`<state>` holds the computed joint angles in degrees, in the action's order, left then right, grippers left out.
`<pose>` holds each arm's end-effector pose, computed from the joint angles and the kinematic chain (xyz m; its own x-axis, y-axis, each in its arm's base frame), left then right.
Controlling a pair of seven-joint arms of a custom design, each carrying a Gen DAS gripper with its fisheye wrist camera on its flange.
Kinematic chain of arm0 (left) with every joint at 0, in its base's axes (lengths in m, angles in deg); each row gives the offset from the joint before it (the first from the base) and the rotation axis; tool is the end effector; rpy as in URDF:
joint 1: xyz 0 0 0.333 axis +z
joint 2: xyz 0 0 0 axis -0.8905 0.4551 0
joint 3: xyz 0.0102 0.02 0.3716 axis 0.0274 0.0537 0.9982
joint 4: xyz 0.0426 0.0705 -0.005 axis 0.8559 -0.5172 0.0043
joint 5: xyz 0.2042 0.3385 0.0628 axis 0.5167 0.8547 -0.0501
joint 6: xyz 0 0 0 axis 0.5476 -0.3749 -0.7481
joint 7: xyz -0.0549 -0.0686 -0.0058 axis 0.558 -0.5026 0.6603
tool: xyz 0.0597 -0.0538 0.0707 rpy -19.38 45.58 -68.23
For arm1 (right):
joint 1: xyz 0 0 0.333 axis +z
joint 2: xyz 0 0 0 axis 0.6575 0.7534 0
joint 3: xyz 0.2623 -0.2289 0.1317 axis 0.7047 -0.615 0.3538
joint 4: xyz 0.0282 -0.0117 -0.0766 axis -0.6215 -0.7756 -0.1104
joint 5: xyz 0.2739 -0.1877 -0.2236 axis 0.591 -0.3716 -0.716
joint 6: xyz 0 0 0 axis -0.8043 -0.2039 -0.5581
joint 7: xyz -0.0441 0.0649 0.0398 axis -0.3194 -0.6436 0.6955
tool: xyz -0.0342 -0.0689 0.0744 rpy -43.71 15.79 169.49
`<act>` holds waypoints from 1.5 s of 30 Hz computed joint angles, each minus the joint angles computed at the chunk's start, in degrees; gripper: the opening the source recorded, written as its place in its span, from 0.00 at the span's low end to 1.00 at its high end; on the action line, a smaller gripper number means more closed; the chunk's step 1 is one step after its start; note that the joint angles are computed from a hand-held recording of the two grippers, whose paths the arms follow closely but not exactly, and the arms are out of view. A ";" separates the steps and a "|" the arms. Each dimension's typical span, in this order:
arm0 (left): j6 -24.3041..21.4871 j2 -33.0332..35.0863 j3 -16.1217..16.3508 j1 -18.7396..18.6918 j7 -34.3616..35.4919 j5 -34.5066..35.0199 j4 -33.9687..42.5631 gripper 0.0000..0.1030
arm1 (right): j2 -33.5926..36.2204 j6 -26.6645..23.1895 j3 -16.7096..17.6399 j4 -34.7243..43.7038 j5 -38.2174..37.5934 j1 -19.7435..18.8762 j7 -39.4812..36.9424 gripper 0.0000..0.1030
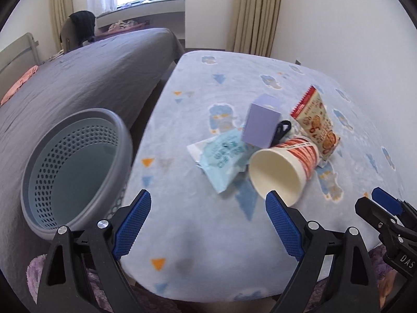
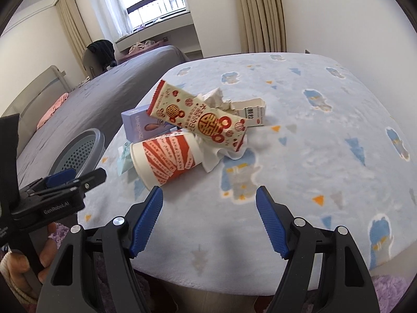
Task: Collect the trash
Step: 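Move both tools back over the table toward the paper cup, then grasp the red-striped paper cup rim with the left tool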
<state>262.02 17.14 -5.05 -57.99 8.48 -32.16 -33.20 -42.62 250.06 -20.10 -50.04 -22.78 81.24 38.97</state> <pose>0.6386 -0.0650 0.3618 -0.0966 -0.9944 0.0418 -0.7750 0.0488 -0.6301 0.6078 0.2865 0.3507 0.0613 -0.9689 -0.2398 -0.7506 0.1136 -0.6510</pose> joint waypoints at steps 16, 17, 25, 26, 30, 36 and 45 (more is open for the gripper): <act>-3.47 4.66 1.35 -6.96 -1.92 1.27 6.46 0.85 | -3.08 6.73 11.10 -5.15 5.51 -12.58 -2.67 0.69; -3.36 4.97 2.27 -8.03 -2.53 1.60 6.97 0.85 | -3.09 6.85 11.79 -5.24 5.55 -13.28 -2.82 0.69; -3.55 7.56 0.42 -7.81 -3.14 1.44 10.33 0.67 | -2.80 8.45 15.44 -5.76 5.60 -16.99 -3.12 0.69; -3.92 7.87 -0.28 -7.33 -2.86 1.24 10.70 0.65 | -2.82 8.60 15.64 -5.86 5.57 -17.14 -3.13 0.69; -4.61 9.02 -6.18 -2.50 0.09 -1.02 11.31 0.44 | -2.74 8.79 15.26 -5.94 5.89 -16.63 -3.55 0.69; -4.62 8.81 -10.82 1.37 4.22 -3.53 10.13 0.09 | -2.47 8.25 14.46 -5.64 6.50 -15.62 -4.05 0.69; -1.16 4.06 -5.73 -1.25 4.30 -3.26 4.56 0.06 | -1.88 6.72 11.21 -4.72 8.03 -11.67 -5.58 0.69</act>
<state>260.86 21.20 -10.78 -59.24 12.78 -35.42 -28.64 -44.50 256.78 -8.90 -54.77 -14.75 69.57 33.39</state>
